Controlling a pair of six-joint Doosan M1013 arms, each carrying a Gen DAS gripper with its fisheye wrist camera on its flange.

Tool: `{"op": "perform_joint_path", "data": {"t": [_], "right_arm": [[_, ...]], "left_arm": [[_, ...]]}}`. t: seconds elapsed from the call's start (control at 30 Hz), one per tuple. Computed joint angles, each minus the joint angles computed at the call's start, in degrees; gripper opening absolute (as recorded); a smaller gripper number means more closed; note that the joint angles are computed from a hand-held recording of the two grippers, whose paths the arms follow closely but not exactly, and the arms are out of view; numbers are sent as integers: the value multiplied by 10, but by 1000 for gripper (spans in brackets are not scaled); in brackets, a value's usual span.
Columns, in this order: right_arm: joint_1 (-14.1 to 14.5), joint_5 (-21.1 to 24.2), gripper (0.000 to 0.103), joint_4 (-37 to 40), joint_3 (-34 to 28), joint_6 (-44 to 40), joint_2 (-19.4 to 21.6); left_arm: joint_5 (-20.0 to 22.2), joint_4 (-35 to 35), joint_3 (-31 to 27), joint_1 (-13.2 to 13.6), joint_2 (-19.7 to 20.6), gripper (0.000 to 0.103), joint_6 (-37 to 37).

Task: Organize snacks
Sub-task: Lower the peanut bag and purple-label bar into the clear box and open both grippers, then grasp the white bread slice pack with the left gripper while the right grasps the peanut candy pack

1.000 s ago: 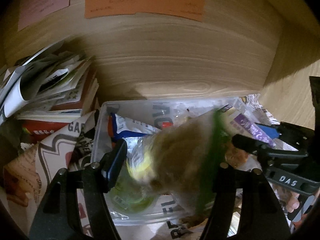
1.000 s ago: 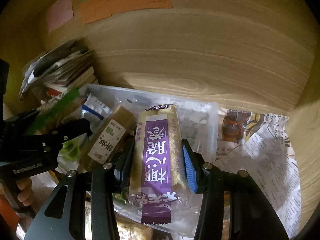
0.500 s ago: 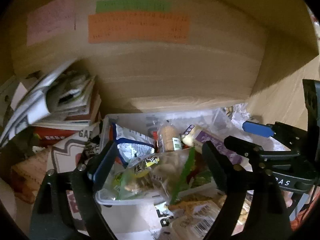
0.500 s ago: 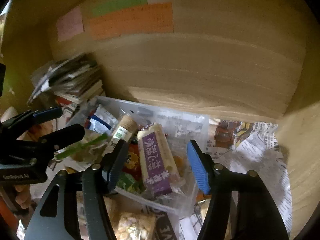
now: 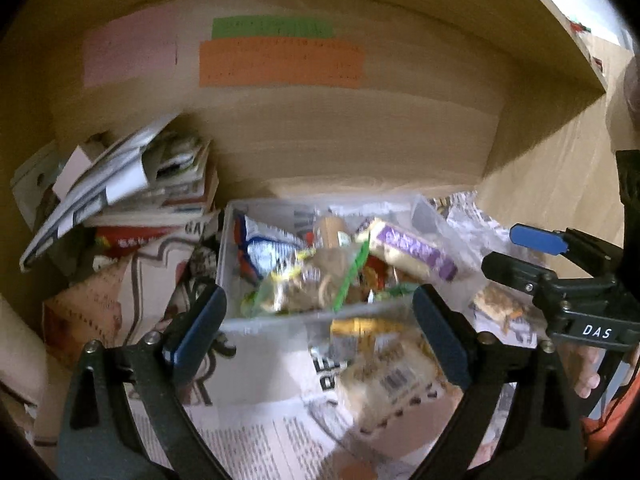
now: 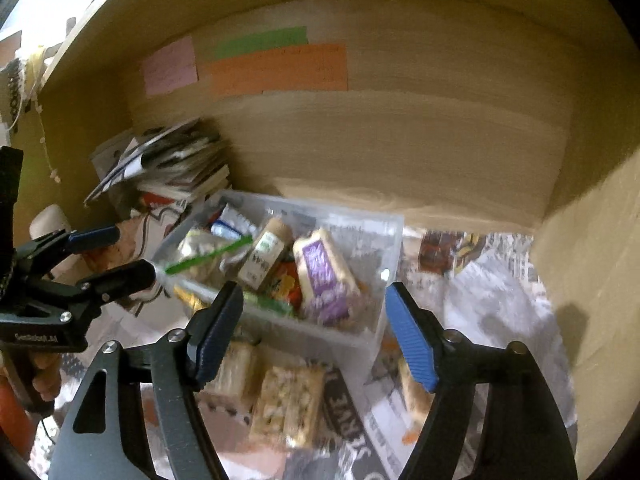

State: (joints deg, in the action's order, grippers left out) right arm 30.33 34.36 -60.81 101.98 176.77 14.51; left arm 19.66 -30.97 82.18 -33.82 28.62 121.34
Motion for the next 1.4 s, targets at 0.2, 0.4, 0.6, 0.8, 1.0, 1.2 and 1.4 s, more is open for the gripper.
{"op": "perform_joint_path", "data": {"t": [0.2,0.4,0.6,0.8,1.0,1.2,1.4], "right_arm": [[4,-12,75,60,12,-37,4],[2,-6,75,148,7,-110,22],[-5,-6,74,215,1,-165,36],[-10,-34,43,215,9,-167,32],[-4,-30,42,161,34,-108,14],[-8,-34,42,119,59,-40,-5],[-13,-52,42,100,69,-7,-11]], "left_arm": [[27,-3,15,5,-1,96,-3],[51,18,21,5,5,96,-19],[66,37,18,-3,14,96,-26],[82,38,6,-11,25,96,-31],[101,74,-18,-21,43,96,-96],[111,97,-33,-32,54,97,-129],[140,158,-55,-46,72,98,-181]]}}
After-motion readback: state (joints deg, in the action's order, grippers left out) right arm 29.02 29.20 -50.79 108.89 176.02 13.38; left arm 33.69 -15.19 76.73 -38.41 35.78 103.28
